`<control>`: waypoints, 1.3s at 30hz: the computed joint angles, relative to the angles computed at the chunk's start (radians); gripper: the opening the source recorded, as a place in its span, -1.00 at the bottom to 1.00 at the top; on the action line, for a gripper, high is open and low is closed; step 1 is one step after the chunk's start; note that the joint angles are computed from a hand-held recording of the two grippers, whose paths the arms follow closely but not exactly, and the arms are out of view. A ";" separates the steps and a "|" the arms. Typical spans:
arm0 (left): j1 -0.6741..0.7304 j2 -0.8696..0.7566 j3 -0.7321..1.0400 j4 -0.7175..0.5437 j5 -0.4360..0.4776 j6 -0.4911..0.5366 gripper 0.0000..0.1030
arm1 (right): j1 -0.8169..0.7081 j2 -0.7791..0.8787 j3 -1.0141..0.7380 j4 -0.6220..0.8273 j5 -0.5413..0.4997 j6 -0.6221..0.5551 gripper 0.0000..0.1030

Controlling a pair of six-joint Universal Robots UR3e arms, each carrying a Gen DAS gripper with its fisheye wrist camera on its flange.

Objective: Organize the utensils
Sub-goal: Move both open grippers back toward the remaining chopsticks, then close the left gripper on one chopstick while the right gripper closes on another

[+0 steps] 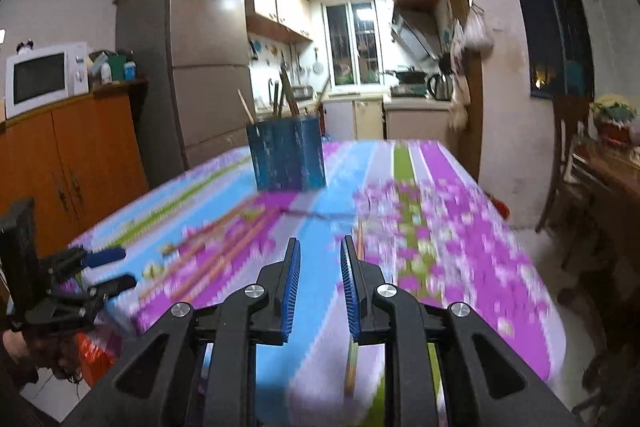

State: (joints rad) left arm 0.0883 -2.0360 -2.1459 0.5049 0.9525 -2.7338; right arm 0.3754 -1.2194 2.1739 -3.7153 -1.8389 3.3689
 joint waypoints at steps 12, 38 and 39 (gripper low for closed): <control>-0.160 -0.120 0.100 -0.009 0.236 -0.031 -0.53 | 0.000 0.046 0.131 -0.131 -0.020 0.055 -0.57; -0.215 -0.293 0.180 0.234 0.293 -0.168 -0.65 | 0.048 0.346 0.115 -0.450 -0.084 -0.025 -0.57; -0.214 -0.297 0.178 0.243 0.291 -0.171 -0.65 | 0.050 0.352 0.104 -0.441 -0.086 -0.028 -0.57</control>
State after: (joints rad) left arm -0.1258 -2.3328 -1.9676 0.7478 1.2431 -2.9049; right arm 0.4253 -0.8678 2.2782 -4.1563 -1.9248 3.3412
